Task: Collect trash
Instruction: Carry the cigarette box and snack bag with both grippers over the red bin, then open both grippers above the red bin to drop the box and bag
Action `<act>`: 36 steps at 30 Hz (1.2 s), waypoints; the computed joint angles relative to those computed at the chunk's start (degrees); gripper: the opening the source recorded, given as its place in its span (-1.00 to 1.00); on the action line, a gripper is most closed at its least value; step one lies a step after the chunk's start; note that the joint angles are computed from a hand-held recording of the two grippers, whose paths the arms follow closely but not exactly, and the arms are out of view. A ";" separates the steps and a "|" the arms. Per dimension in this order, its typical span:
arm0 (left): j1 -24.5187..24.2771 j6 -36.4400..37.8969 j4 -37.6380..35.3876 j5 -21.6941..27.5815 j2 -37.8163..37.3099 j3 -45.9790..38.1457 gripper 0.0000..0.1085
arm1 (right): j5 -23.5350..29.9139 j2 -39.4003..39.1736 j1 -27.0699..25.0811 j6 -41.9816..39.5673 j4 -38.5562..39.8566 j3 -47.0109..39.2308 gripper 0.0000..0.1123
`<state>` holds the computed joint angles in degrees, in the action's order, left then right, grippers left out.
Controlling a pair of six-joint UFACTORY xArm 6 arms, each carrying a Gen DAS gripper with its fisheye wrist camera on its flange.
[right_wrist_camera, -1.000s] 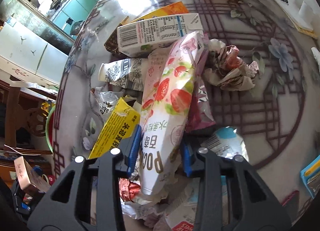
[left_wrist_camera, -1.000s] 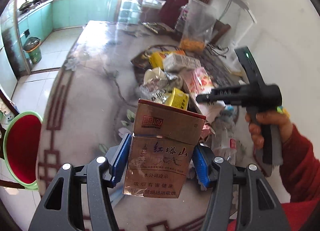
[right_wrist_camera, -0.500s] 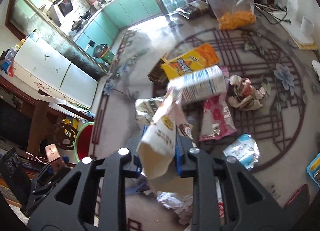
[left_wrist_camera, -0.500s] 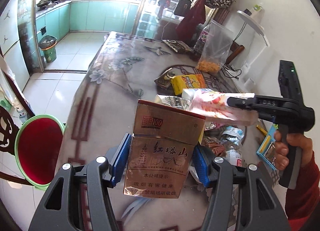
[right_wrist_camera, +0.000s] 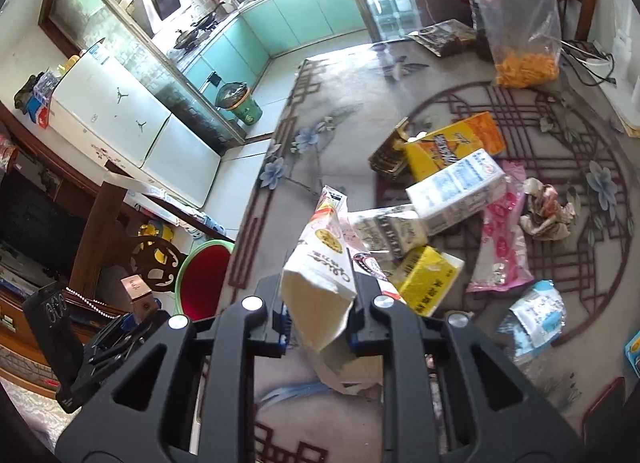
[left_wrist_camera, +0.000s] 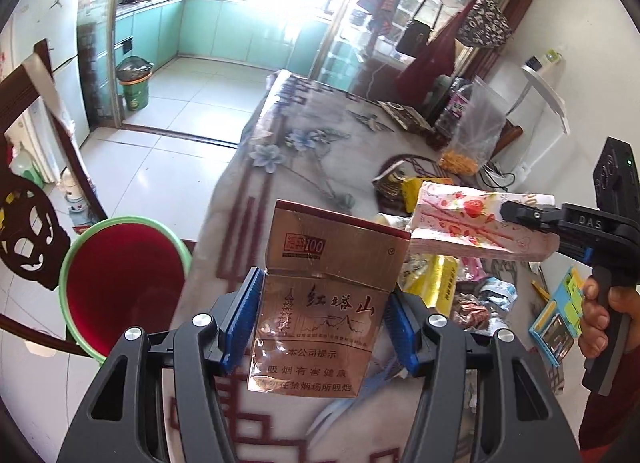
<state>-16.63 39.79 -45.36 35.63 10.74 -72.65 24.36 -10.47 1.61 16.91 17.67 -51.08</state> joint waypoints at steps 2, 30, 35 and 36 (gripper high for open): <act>1.06 0.05 0.27 0.01 0.58 -0.51 0.01 | -0.10 1.35 1.37 0.46 -0.12 -1.48 -0.64; 16.52 -12.12 13.85 8.93 23.68 -26.20 0.02 | 8.81 35.16 16.03 -6.08 14.23 -36.48 -0.63; 16.71 -11.24 13.49 10.14 25.69 -29.08 0.02 | 10.55 38.04 16.80 -2.74 9.40 -40.26 -0.63; 16.74 -11.25 13.48 10.36 26.03 -29.60 0.02 | 10.82 38.67 16.96 -2.08 8.71 -41.15 -0.63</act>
